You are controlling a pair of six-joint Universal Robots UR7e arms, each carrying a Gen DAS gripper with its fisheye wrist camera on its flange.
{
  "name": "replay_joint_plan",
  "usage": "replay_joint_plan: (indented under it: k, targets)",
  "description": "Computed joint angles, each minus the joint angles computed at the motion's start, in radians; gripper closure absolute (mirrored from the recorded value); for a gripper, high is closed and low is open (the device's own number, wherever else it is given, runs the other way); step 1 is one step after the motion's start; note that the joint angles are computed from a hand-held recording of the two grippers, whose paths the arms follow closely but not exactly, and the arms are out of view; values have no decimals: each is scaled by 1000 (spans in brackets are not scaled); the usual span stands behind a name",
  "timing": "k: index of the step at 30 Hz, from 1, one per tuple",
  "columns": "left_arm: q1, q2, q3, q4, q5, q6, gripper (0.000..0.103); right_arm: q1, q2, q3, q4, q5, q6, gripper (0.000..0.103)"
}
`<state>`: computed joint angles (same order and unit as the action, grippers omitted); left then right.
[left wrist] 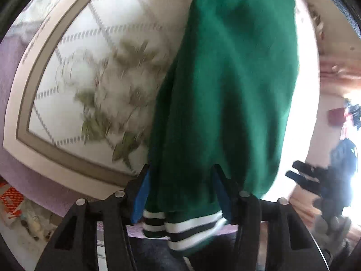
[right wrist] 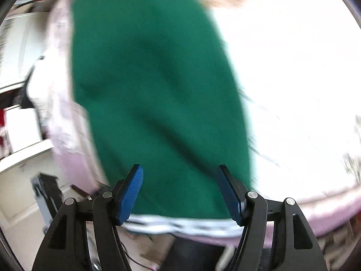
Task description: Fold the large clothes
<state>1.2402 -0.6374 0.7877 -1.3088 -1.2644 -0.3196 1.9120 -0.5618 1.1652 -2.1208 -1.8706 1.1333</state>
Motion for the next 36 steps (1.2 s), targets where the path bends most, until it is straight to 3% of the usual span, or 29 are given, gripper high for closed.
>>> replay_joint_plan:
  k: [1, 4, 6, 8, 9, 11, 13, 17, 18, 20, 21, 22, 24, 26, 27, 31, 33, 35, 36]
  targets:
    - [-4, -38, 77, -57, 22, 13, 92, -3, -45, 91, -3, 18, 42, 34]
    - [-18, -100, 156, -159, 25, 21, 97, -23, -104, 261, -102, 70, 75, 34]
    - [-29, -130, 178, -200, 20, 25, 98, -43, -121, 346, -198, 128, 65, 36]
    - [-43, -135, 173, -198, 64, 37, 97, -34, -129, 363, -209, 90, 61, 56]
    - [-42, -138, 181, -197, 88, 33, 97, -29, -138, 376, -222, 79, 55, 61]
    - [-14, -127, 207, -176, 121, 9, 95, -24, -161, 414, -257, 69, 45, 63]
    - [16, -116, 212, -182, 105, -20, 93, -26, -163, 408, -199, 60, -1, 63]
    - [19, -92, 120, -135, 43, -77, 90, -45, -204, 424, -165, 113, -30, 55]
    - [17, -100, 110, -134, 28, -86, 88, -51, -227, 448, -183, 121, -40, 48]
    - [26, -105, 95, -128, -24, -82, 68, -57, -290, 527, -261, 124, -67, 32]
    - [31, -109, 95, -125, -44, -78, 47, -62, -318, 557, -287, 125, -81, 29]
    - [37, -114, 113, -136, -58, -66, 42, -70, -328, 575, -305, 128, -93, 29]
    - [47, -105, 143, -135, -71, -20, 42, -105, -374, 675, -411, 167, -139, 29]
    - [43, -81, 131, -116, -44, 11, 42, -138, -308, 662, -506, 240, -162, 29]
    - [35, -80, 159, -148, -25, 34, 37, -151, -260, 645, -564, 284, -169, 29]
    - [3, -89, 217, -231, 23, 95, 35, -219, -248, 727, -778, 404, -162, 22]
    - [-1, -107, 242, -273, 16, 99, 35, -233, -263, 753, -804, 426, -162, 22]
    - [0, -123, 258, -296, 25, 94, 46, -249, -272, 781, -852, 454, -163, 22]
    - [3, -132, 262, -304, 22, 90, 62, -254, -269, 793, -884, 467, -159, 22]
